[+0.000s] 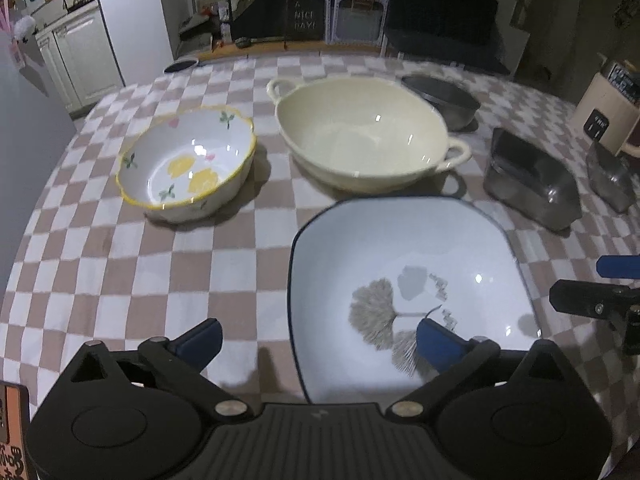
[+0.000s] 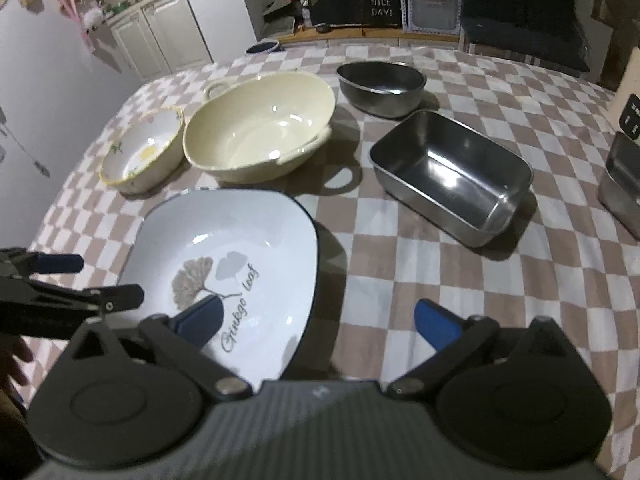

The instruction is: Organize plates and bowls

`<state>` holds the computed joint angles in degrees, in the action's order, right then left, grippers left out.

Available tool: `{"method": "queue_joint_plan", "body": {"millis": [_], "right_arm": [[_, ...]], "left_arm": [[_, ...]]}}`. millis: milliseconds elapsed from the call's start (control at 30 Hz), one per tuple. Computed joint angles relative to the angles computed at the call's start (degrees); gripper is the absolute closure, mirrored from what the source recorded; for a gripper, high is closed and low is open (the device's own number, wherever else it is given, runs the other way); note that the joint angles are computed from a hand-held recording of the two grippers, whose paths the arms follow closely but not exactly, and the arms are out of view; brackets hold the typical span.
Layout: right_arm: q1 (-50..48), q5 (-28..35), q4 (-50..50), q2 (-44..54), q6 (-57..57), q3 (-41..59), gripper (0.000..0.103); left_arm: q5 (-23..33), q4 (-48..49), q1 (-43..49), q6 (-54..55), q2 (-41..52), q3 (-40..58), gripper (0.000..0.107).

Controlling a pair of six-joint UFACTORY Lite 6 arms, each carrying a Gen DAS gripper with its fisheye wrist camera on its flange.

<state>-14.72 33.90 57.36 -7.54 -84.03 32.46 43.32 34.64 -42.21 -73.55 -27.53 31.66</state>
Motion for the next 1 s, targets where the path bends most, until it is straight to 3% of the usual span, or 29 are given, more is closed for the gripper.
{"method": "queue_joint_plan", "body": {"millis": [233, 500, 600, 767, 1000], "right_arm": [[-4.5, 5.9, 7.1, -1.5, -3.6, 2.2, 0.0], [-4.5, 8.2, 14.6, 3.9, -1.6, 7.6, 0.0], [-4.2, 9.5, 24.7, 5.8, -5.5, 7.6, 0.0], [-0.3, 7.1, 29.9, 10.9, -4.8, 11.4, 0.0], [5.3, 0.9, 33.7, 18.6, -2.2, 15.9, 0.0]], "left_arm": [[1.8, 7.9, -4.9, -6.9, -0.5, 4.8, 0.004], [2.2, 14.8, -1.8, -11.0, 5.5, 12.8, 0.004], [-0.2, 15.8, 3.0, -7.4, 9.7, 17.7, 0.004], [-5.9, 18.0, 11.4, -2.8, 18.7, 26.5, 0.004], [-13.3, 25.2, 22.0, -5.2, 31.2, 33.3, 0.004]]}}
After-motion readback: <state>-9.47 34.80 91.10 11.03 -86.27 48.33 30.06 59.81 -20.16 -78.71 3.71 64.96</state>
